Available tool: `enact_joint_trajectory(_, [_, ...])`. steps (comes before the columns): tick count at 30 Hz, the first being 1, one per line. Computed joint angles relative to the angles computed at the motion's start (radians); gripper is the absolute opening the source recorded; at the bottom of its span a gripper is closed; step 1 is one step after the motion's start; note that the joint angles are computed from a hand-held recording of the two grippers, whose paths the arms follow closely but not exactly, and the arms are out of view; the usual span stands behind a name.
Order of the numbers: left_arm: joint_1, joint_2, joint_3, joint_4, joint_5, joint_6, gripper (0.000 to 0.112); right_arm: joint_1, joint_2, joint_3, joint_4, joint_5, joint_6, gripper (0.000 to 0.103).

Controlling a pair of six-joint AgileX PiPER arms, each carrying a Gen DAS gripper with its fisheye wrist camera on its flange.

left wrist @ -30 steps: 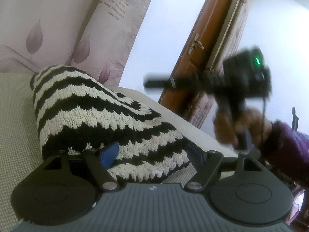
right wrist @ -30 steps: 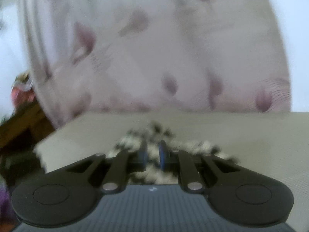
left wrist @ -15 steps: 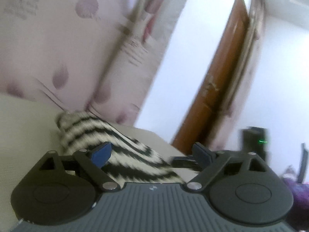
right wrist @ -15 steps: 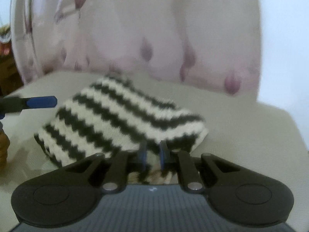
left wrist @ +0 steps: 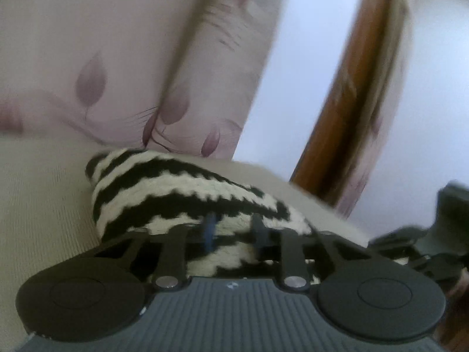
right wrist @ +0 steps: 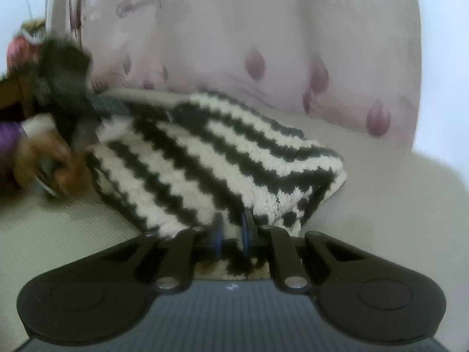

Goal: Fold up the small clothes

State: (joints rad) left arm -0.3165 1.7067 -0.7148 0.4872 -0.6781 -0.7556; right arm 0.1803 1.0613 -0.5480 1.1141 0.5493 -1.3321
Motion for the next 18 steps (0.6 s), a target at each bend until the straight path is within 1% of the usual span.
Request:
enact_joint_trajectory(1, [0.022, 0.009, 0.001, 0.032, -0.025, -0.048, 0.027, -0.057, 0.015, -0.035, -0.001, 0.080, 0.027, 0.014])
enact_joint_trajectory(2, [0.034, 0.016, 0.005, 0.043, -0.048, -0.064, 0.024, -0.098, 0.023, -0.074, 0.002, 0.137, 0.064, 0.014])
enact_joint_trajectory(3, [0.038, 0.022, 0.006, 0.052, -0.059, -0.067, 0.024, -0.114, 0.022, -0.107, 0.025, 0.155, 0.083, 0.014])
enact_joint_trajectory(4, [0.037, 0.020, 0.004, 0.055, -0.054, -0.065, 0.024, -0.113, 0.027, -0.142, 0.058, 0.167, 0.093, 0.014])
enact_joint_trajectory(5, [0.032, 0.018, 0.006, 0.044, -0.050, -0.050, 0.024, -0.110, 0.045, -0.188, 0.077, 0.189, 0.109, 0.014])
enact_joint_trajectory(6, [0.030, 0.017, 0.009, 0.036, -0.052, -0.042, 0.024, -0.079, 0.089, -0.248, 0.086, 0.183, 0.130, 0.014])
enact_joint_trajectory(8, [0.035, 0.019, 0.010, 0.042, -0.059, -0.051, 0.024, 0.024, 0.218, -0.405, 0.020, 0.141, 0.228, 0.014])
enact_joint_trajectory(11, [0.032, 0.009, 0.019, 0.036, -0.058, -0.046, 0.024, 0.134, 0.442, -0.633, -0.133, 0.129, 0.397, 0.014])
enact_joint_trajectory(12, [0.030, 0.001, 0.026, 0.033, -0.058, -0.045, 0.024, 0.153, 0.523, -0.709, -0.166, 0.142, 0.436, 0.014])
enact_joint_trajectory(16, [0.031, 0.000, 0.030, 0.012, -0.054, -0.050, 0.024, 0.185, 0.768, -0.959, -0.253, 0.267, 0.602, 0.013])
enact_joint_trajectory(17, [0.032, -0.003, 0.036, 0.001, -0.056, -0.049, 0.027, 0.177, 0.819, -1.008, -0.255, 0.305, 0.620, 0.013])
enact_joint_trajectory(18, [0.033, -0.011, 0.046, -0.002, -0.062, -0.049, 0.033, 0.172, 0.858, -1.047, -0.266, 0.328, 0.640, 0.014])
